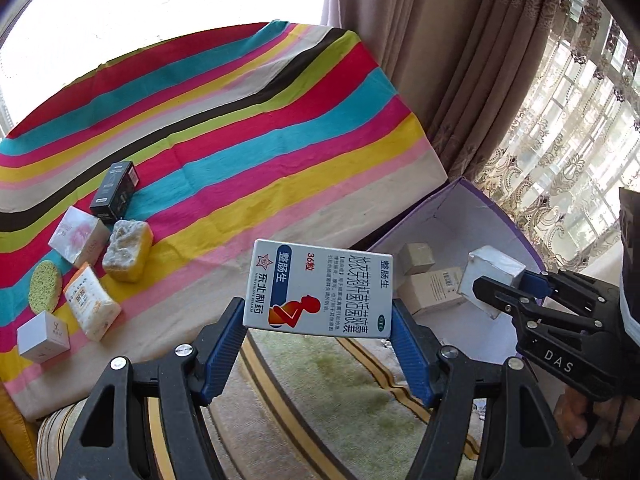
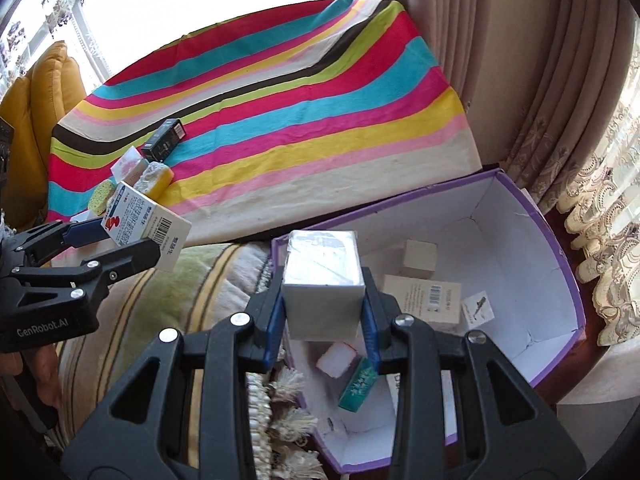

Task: Organize objects
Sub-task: 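Carry both boxes over the purple box and open both tools to release them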

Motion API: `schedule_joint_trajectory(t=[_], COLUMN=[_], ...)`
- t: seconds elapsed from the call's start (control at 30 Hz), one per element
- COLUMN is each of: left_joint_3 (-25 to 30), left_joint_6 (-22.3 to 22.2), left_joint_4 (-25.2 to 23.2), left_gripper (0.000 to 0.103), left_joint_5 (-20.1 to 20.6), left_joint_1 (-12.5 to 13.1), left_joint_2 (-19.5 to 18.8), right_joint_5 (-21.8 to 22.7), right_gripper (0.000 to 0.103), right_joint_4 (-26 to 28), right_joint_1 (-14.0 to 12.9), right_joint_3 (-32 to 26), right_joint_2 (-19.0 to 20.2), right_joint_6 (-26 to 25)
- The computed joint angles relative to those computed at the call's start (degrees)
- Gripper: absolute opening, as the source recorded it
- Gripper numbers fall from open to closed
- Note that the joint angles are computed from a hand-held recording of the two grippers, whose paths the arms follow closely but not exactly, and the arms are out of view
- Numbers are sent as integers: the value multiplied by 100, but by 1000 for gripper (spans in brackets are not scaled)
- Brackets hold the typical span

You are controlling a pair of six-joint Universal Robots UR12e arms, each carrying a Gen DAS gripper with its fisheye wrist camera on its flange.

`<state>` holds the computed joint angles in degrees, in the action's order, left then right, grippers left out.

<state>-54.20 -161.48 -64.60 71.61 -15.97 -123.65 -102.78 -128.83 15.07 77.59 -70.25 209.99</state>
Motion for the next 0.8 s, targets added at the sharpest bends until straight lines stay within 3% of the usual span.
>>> schedule_joint_trajectory(t=[0.43,0.57,0.67,0.8], left_joint_3=[259,333,303,302], left_joint_6=[933,1184,1334,1194], left_joint_4=[-671,-953,-890,-907], left_gripper=[71,74,81,82], left_joint_5=[-268,-606,-660,-826], left_joint_1=[-415,-473,-515,-463], left_joint_2=[-104,-123,-107,-99], right_joint_5=[-311,-332,-403,-523], right_gripper=[37,38,56,67], right_joint_4=[530,509,465,363], right_joint_1=[-308,-383,-397,-364], right_joint_3=[1054,1184,1208,1202], right_joint_2=[-702,-808,-838,-845], right_joint_6=[764,867,932,849])
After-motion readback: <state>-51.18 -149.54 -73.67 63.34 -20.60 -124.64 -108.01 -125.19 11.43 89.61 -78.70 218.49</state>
